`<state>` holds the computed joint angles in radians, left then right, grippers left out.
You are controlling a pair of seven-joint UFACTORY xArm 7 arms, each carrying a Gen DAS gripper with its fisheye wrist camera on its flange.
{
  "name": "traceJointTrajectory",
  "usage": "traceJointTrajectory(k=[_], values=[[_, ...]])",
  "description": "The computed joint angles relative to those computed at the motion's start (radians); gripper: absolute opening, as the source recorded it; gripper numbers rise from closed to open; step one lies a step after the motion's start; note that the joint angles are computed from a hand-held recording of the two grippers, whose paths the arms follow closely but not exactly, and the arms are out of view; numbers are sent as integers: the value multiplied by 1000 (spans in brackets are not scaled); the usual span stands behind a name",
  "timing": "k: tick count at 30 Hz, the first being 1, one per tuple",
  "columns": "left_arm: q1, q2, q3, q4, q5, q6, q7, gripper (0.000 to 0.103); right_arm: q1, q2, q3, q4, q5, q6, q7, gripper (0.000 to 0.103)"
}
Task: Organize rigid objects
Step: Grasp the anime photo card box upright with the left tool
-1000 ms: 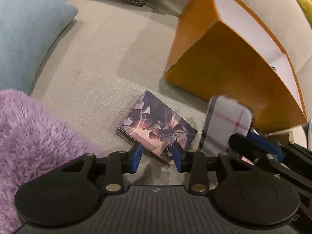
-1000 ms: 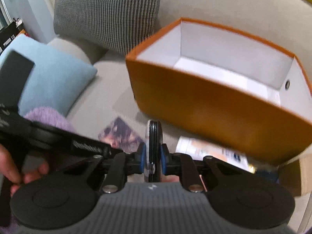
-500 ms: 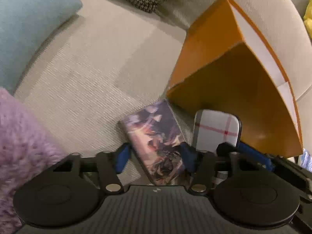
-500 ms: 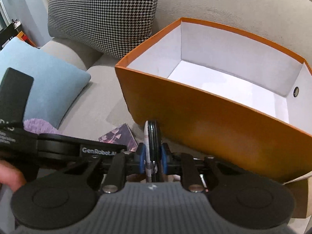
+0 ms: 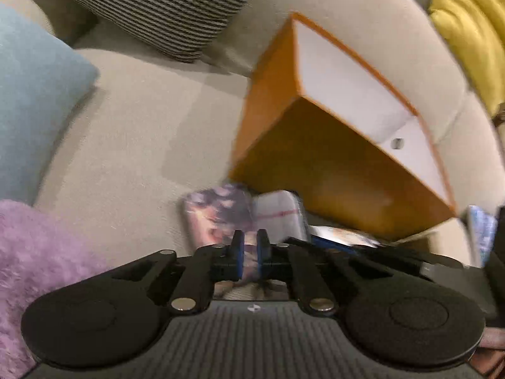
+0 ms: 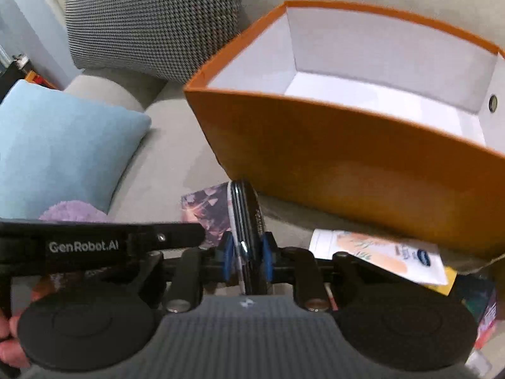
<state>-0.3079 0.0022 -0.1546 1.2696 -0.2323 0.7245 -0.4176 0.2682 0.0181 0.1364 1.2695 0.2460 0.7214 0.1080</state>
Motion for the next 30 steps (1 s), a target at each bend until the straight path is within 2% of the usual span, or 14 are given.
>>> traceJointTrajectory(k=[2,3,4,5,8,13,16,18,25,27,30], values=[[1,16,3,27,87,51,-92,20,1,-2,0,0,-13,2,18,19],[4,20,7,34,105,72,-117,34,1,-1,0,2,-10,3,19,19],[8,34,10,45,117,88,-133,39,1,-8,0,-6,-16,2,27,19],[11,49,13,54,120,94,-135,39,2,-8,0,-7,-23,-1,35,19],[26,79,17,65,59,103,-107,41,1,-3,0,-11,-22,-11,40,19],[42,118,11,52,-53,48,-48,71,1,-3,-1,-8,-12,-9,27,19],[37,142,4,55,-70,13,-37,76,-2,-3,-3,-8,-4,-6,20,19],[30,148,4,62,-52,12,-53,75,-2,1,-3,1,-13,1,23,19],[34,65,7,20,-72,-1,-53,33,-1,-5,-1,5,-21,9,41,19],[31,36,6,14,-63,-6,-33,27,-1,-9,-1,5,1,12,33,18],[27,23,4,28,-125,17,36,22,-1,-7,0,12,78,18,-10,18]])
